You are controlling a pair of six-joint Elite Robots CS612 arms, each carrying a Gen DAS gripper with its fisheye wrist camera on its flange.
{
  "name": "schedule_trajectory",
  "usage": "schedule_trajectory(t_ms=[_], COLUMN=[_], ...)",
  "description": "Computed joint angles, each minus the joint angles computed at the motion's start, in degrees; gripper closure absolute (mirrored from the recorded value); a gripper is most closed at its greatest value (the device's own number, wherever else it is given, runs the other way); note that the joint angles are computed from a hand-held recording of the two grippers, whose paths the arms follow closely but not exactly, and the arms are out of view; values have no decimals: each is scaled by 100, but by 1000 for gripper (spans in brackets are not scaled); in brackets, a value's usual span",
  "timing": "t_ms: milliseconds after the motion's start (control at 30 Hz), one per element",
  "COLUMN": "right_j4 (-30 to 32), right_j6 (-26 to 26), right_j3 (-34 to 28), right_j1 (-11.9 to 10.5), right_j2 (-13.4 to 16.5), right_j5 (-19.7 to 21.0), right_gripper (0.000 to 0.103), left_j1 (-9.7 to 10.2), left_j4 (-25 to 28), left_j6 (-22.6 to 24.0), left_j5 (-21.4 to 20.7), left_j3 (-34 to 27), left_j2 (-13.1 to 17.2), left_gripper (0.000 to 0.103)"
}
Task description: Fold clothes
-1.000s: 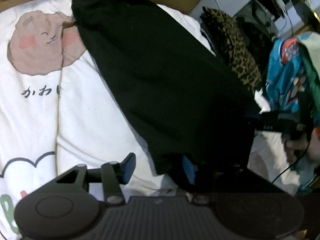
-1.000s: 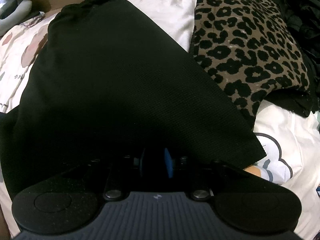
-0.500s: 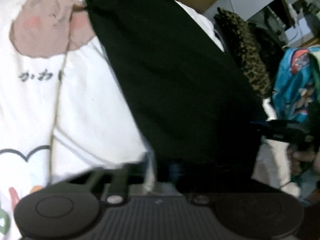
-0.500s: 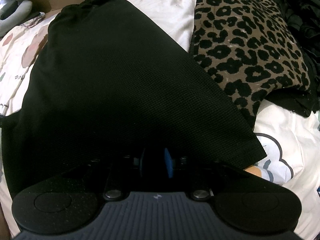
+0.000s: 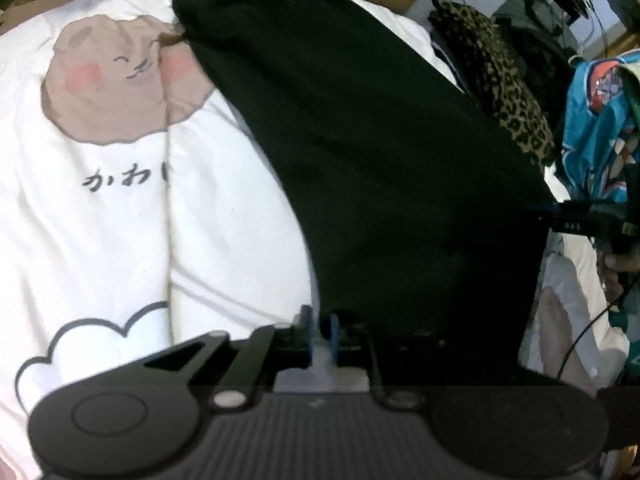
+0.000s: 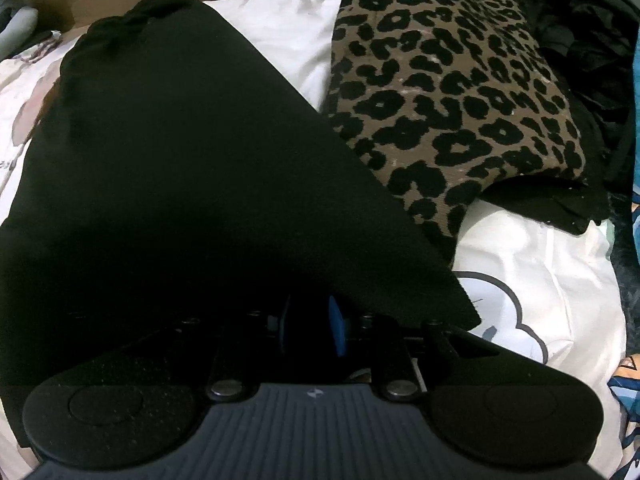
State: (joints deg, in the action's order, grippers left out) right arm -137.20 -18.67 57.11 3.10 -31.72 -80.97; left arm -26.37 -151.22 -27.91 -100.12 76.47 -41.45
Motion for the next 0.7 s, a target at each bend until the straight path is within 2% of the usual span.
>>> schedule_trajectory(t_ms=[33, 67, 233, 333, 400, 600, 700], right_j4=[22, 46, 155, 146, 197, 82, 221], right_j6=[19, 42, 257, 338, 443, 709, 950], right_j3=[-3, -5, 74, 197, 254, 663, 638], right_j1=[-4, -12, -138, -207, -257, -376, -416], right_j2=[-5, -12, -119, -221, -287, -526, -493], right_j5=[-4, 1, 303, 530, 736, 1339, 1702], right_gripper=[77, 77, 75, 75, 74, 74, 74], left_j1=[2, 7, 18, 40, 56, 76, 70], left_j4=[1, -2, -110, -255, -279, -557, -622], left_j6=[-18, -31, -187, -359, -500, -1470, -1799], left_j5=[28, 53, 250, 223, 104, -456, -670], left_j3=[7, 27, 123, 98, 33, -56, -124], left_j2=[-17, -42, -155, -153, -122, 35, 132], left_gripper=[75, 73, 76, 76, 76, 75, 75])
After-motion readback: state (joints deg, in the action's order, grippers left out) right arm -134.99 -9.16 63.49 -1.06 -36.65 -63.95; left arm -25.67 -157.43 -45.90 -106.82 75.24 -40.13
